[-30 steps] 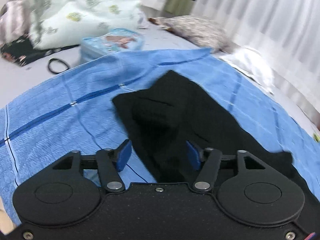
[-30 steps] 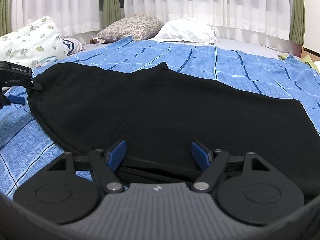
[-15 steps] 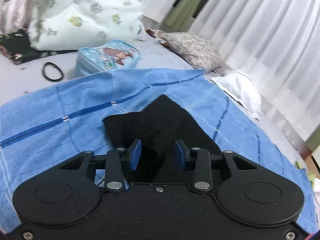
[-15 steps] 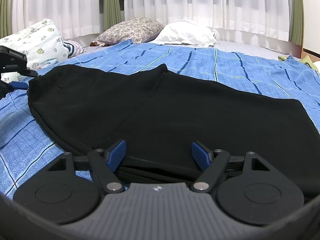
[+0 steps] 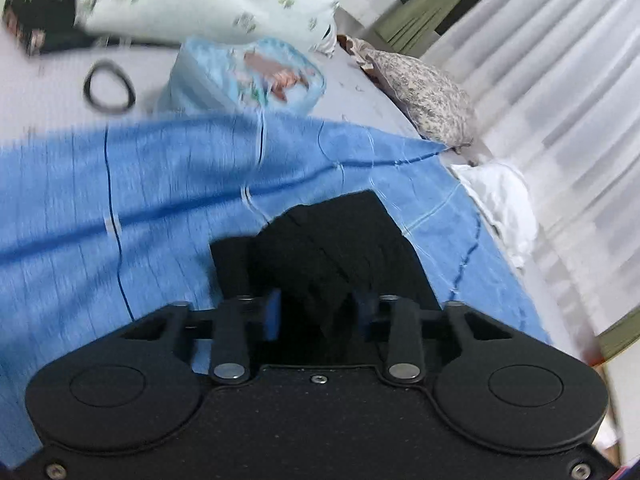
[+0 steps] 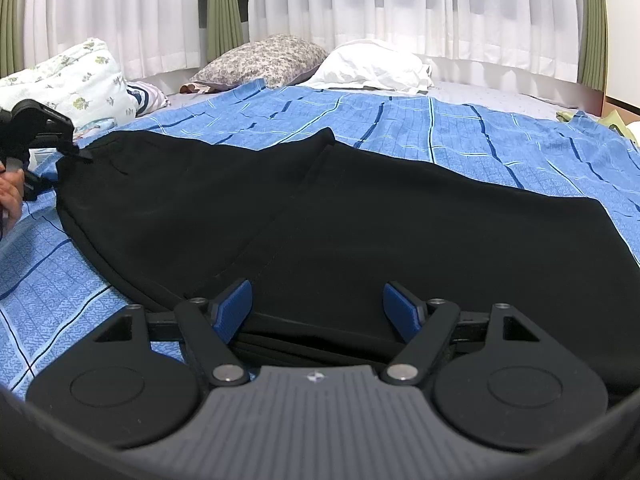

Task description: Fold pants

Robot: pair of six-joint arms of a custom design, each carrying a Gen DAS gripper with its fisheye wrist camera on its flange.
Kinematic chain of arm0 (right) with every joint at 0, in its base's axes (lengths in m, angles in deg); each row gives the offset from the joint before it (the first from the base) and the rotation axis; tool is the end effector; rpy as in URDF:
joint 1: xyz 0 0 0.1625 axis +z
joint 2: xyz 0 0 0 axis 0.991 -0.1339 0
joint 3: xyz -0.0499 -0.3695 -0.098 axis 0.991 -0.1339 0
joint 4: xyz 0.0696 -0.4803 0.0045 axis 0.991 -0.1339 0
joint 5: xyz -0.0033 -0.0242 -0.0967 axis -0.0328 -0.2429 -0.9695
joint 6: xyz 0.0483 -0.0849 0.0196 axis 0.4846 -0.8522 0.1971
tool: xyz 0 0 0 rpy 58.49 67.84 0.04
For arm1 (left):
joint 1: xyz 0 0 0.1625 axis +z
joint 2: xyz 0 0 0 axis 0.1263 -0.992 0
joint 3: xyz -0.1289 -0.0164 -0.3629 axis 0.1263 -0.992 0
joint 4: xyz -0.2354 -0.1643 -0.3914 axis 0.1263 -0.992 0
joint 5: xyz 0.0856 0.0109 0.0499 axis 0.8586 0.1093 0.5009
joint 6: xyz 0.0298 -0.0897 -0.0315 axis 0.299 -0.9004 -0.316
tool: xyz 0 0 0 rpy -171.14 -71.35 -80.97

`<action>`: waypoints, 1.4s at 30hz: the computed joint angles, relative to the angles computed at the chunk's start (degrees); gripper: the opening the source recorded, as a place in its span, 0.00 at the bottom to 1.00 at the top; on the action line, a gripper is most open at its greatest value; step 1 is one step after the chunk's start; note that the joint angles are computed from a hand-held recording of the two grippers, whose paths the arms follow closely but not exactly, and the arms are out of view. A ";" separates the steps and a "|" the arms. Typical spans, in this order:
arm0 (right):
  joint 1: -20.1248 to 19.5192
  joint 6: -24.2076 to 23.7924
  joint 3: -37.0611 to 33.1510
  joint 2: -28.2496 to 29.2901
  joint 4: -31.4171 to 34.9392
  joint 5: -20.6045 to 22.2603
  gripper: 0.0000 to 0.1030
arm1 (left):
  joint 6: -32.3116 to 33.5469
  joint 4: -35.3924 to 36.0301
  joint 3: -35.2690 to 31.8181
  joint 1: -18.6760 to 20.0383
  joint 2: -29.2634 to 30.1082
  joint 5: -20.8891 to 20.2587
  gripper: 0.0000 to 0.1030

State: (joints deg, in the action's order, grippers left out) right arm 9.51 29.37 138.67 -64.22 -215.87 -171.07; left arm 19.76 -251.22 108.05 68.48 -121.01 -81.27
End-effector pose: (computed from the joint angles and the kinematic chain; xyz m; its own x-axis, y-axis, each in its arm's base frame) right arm 0.1030 -0.4985 0.0616 -0.7479 0.1052 0.6554 -0.5001 0.5600 -0.6605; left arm 0.0032 -0.7312 0.1667 -0.9494 -0.2691 -0.1620 -0.0063 0.5320 -0.8467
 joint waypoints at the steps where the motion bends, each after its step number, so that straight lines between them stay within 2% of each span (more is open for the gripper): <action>1: -0.09 -0.10 0.04 -0.06 -0.01 0.07 0.79 | 4.02 -3.06 0.61 -0.84 0.13 1.95 0.27; 3: -0.05 -0.18 -0.02 -0.03 0.01 0.01 0.80 | 15.15 -10.78 1.18 -2.68 1.60 5.89 0.25; 5: -0.03 -0.20 -0.04 -0.03 0.02 -0.07 0.80 | 21.06 -13.71 1.29 -3.65 2.72 8.24 0.26; 6: -0.03 -0.08 -0.03 -0.03 0.06 -0.01 0.80 | 21.20 -13.10 0.93 -3.77 3.15 9.71 0.28; 8: -0.04 -0.06 -0.03 -0.05 0.09 0.00 0.80 | 17.13 -8.59 0.03 -3.46 3.57 13.21 0.31; 10: -0.01 -0.13 -0.05 0.01 0.02 -0.06 0.80 | 13.43 -5.09 0.40 -2.77 2.95 13.08 0.37; 11: -0.03 -0.17 -0.07 0.00 0.02 -0.05 0.80 | 14.72 -6.43 1.11 -2.59 2.80 11.89 0.45; 12: 0.00 -0.10 -0.05 -0.02 0.09 -0.08 0.80 | 16.09 -7.75 1.74 -2.66 2.63 11.34 0.64; 14: 0.00 -0.06 -0.03 -0.02 0.10 -0.04 0.80 | 17.99 -10.55 2.54 -3.02 2.66 11.89 0.88; 16: 0.01 -0.07 -0.06 0.01 0.09 -0.06 0.80 | 18.69 -11.99 2.95 -3.13 2.48 12.45 0.89; 20: 0.01 -0.11 -0.06 0.00 0.08 -0.09 0.80 | 10.09 -3.04 1.95 -1.50 0.93 10.06 0.89; 22: 0.01 -0.05 -0.04 0.00 0.10 -0.06 0.80 | 11.51 -4.63 0.97 -1.39 2.07 10.20 0.89; 24: 0.04 -0.05 -0.06 0.01 0.12 -0.10 0.80 | 10.70 -3.67 0.09 -1.18 2.53 9.93 0.96; 26: 0.02 -0.15 -0.07 0.04 0.03 -0.12 0.80 | 8.36 -3.96 -0.16 -0.22 2.44 6.49 0.99; 30: 0.05 -0.08 -0.07 0.01 0.11 -0.14 0.80 | 2.89 -6.40 -0.15 1.86 2.17 0.56 0.99; 34: 0.04 -0.18 -0.10 0.07 -0.02 -0.13 0.80 | 7.51 -3.80 -0.33 1.41 1.97 1.79 0.99; 36: 0.04 -0.18 -0.10 0.07 -0.02 -0.13 0.80 | 10.12 -3.94 -0.35 0.91 2.37 3.44 0.95; 39: 0.06 -0.15 -0.09 0.08 0.01 -0.16 0.80 | 8.93 -5.29 0.40 0.56 2.14 4.20 0.88; 42: 0.04 -0.26 -0.12 0.18 -0.15 -0.20 0.80 | 2.00 -7.24 2.84 2.74 -0.19 -4.63 0.88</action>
State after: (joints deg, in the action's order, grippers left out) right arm 9.55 29.11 138.55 -64.04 -216.02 -171.27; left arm 21.76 -258.46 110.89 71.21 -121.19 -85.90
